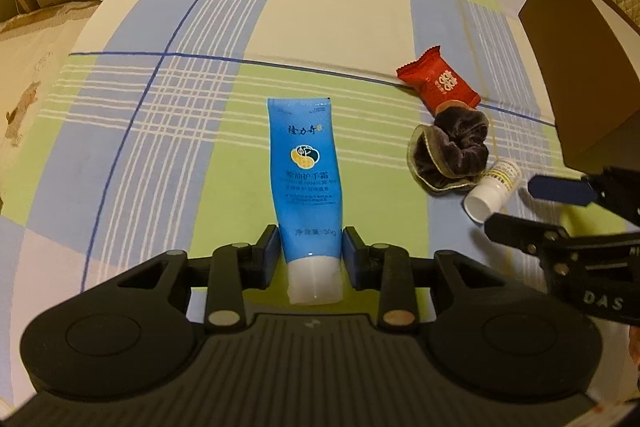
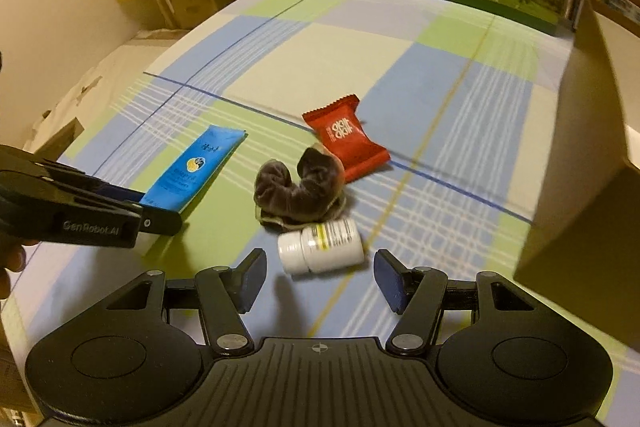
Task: Organize objects
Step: 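Grasp the blue hand-cream tube with the left gripper while the right grasps the white pill bottle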
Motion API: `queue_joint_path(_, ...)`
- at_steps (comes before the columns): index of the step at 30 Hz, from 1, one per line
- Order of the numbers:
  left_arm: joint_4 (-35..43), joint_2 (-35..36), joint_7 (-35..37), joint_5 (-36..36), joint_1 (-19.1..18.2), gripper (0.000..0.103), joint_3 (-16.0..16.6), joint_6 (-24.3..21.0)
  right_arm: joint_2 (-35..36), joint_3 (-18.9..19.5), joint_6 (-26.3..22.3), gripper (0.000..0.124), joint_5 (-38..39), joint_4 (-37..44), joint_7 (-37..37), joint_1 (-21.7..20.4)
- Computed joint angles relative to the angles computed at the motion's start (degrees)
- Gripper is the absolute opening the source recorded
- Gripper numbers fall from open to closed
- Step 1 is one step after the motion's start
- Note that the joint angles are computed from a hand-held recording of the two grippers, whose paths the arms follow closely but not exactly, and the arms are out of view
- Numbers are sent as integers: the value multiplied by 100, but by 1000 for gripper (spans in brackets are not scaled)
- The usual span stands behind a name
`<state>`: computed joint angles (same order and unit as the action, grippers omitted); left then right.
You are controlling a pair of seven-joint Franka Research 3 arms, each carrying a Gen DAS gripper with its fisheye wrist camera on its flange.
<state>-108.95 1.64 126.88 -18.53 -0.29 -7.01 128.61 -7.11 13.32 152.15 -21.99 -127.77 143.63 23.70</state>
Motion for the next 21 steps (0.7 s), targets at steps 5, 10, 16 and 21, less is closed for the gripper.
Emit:
queue_joint_path(5,85,85,56,8,0,33,-21,13,222,-35,23,57,-265,147,11,9)
queue_joint_path(10,132,146,74,49,-9,32,-56,68,230,-75,35,46,-539,141,168,64)
queue_joint_path(16,76,102,151,22,6,31,-58,66,-24,-40,-68,45,-355,-82,205,103)
queue_joint_path(21,-164,-131,310,-50,18,31,-7,-12,-497,111,-175,44,-26,-494,320,59)
